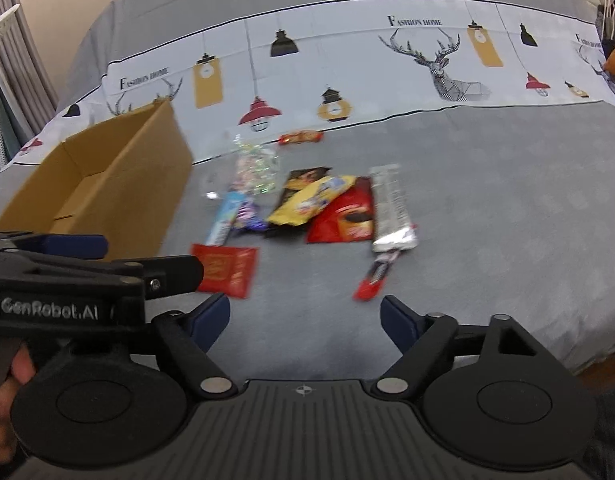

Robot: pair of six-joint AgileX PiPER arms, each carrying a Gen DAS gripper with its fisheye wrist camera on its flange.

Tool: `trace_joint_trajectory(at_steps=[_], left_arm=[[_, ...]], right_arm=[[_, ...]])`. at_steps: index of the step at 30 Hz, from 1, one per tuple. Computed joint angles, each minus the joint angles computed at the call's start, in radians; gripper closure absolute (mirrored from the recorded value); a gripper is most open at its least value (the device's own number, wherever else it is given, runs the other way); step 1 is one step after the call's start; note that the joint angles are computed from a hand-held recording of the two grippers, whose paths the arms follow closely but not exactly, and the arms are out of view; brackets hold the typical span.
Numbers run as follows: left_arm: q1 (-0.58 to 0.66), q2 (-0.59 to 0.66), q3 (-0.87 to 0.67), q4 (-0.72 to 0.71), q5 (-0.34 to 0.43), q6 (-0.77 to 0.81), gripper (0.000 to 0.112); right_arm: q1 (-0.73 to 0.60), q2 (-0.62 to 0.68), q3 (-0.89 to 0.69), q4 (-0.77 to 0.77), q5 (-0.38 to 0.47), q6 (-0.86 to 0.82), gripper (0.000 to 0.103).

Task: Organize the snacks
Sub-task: 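Grasp the red square packet with the left tool while the right grasps the silver stick pack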

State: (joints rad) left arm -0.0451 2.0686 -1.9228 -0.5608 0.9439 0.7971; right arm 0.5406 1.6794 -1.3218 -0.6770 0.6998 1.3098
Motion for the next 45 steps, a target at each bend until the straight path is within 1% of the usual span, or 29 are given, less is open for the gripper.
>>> trace_joint_trajectory(at_steps=[1,3,5,6,8,9,10,11,13,15,16,18,20,22,24,25,27,30,32,34,35,36,37,38,39,40,41,42,45], left_arm=[[-0.013,0.037,-0.033,0.019,-0.008,-0.018,0.009],[-0.042,0.106,-0.103,0.107,-0.031,-0.094,0.01],[-0.06,0.161,-0.144,0.183,-0.052,-0.129,0.01],[-0.062,0.193,-0.174,0.205,-0.034,-0.149,0.01],[-0.054,0.241,-0.225,0.205,0.025,-0.183,0.01],[-0.053,0.255,-0.227,0.201,0.018,-0.194,0.011],[-0.051,0.271,-0.236,0.197,0.014,-0.199,0.013],[-0.054,0.3,-0.274,0.209,0.025,-0.216,0.017],[-0.058,0.301,-0.267,0.21,-0.026,-0.207,0.027],[-0.046,0.334,-0.336,0.178,0.013,-0.214,0.029],[-0.037,0.353,-0.378,0.157,0.046,-0.228,0.03],[-0.027,0.376,-0.421,0.142,0.067,-0.241,0.033],[-0.026,0.375,-0.424,0.145,0.073,-0.223,0.035],[-0.018,0.365,-0.411,0.135,0.077,-0.205,0.037],[-0.007,0.362,-0.409,0.114,0.094,-0.199,0.037],[-0.001,0.36,-0.41,0.104,0.108,-0.193,0.037],[0.005,0.359,-0.415,0.09,0.126,-0.186,0.037],[0.014,0.333,-0.375,0.056,0.128,-0.154,0.037],[0.017,0.302,-0.323,0.031,0.117,-0.117,0.037],[0.016,0.271,-0.266,0.017,0.098,-0.08,0.037],[0.015,0.259,-0.242,0.014,0.085,-0.069,0.037],[0.012,0.249,-0.224,0.014,0.071,-0.062,0.037],[0.011,0.247,-0.221,0.016,0.063,-0.06,0.037],[0.009,0.248,-0.222,0.021,0.053,-0.067,0.037],[0.008,0.254,-0.234,0.028,0.051,-0.08,0.037],[0.008,0.263,-0.248,0.033,0.052,-0.094,0.037],[0.008,0.278,-0.274,0.041,0.059,-0.113,0.037],[0.007,0.291,-0.295,0.049,0.066,-0.13,0.037],[0.001,0.327,-0.358,0.076,0.09,-0.168,0.037]], right_arm=[[-0.021,0.001,0.013,-0.001,-0.014,-0.023,0.024],[-0.062,0.018,0.02,0.003,-0.026,-0.065,0.025],[-0.12,0.033,0.029,0.02,-0.056,-0.049,0.026],[-0.155,0.038,0.031,0.053,-0.08,-0.039,0.027],[-0.221,0.036,0.057,0.099,-0.17,0.019,0.04],[-0.252,0.044,0.057,0.157,-0.215,0.003,0.041],[-0.277,0.059,0.049,0.226,-0.256,-0.045,0.041],[-0.295,0.083,0.029,0.307,-0.286,-0.12,0.042],[-0.311,0.135,-0.032,0.428,-0.318,-0.244,0.045],[-0.314,0.182,-0.093,0.53,-0.354,-0.356,0.045],[-0.311,0.2,-0.12,0.539,-0.358,-0.367,0.045],[-0.31,0.267,-0.221,0.591,-0.318,-0.424,0.045],[-0.311,0.352,-0.353,0.643,-0.224,-0.469,0.047],[-0.304,0.452,-0.516,0.644,-0.081,-0.476,0.058],[-0.29,0.501,-0.593,0.594,-0.006,-0.43,0.084],[-0.282,0.5,-0.591,0.561,0.002,-0.41,0.091],[-0.272,0.476,-0.559,0.528,-0.006,-0.401,0.1],[-0.247,0.414,-0.474,0.445,0.003,-0.363,0.103],[-0.227,0.363,-0.398,0.413,0.012,-0.331,0.103],[-0.207,0.32,-0.331,0.422,0.019,-0.317,0.103],[-0.195,0.291,-0.288,0.408,0.008,-0.29,0.103],[-0.184,0.259,-0.244,0.374,-0.021,-0.253,0.099],[-0.174,0.229,-0.208,0.31,-0.048,-0.208,0.099],[-0.164,0.217,-0.199,0.236,-0.051,-0.169,0.094],[-0.153,0.217,-0.209,0.15,-0.025,-0.132,0.077],[-0.144,0.223,-0.221,0.078,0.01,-0.1,0.067],[-0.141,0.234,-0.235,0.025,0.042,-0.077,0.053],[-0.141,0.249,-0.251,-0.012,0.079,-0.073,0.052],[-0.174,0.291,-0.288,-0.008,0.1,-0.121,0.053]])
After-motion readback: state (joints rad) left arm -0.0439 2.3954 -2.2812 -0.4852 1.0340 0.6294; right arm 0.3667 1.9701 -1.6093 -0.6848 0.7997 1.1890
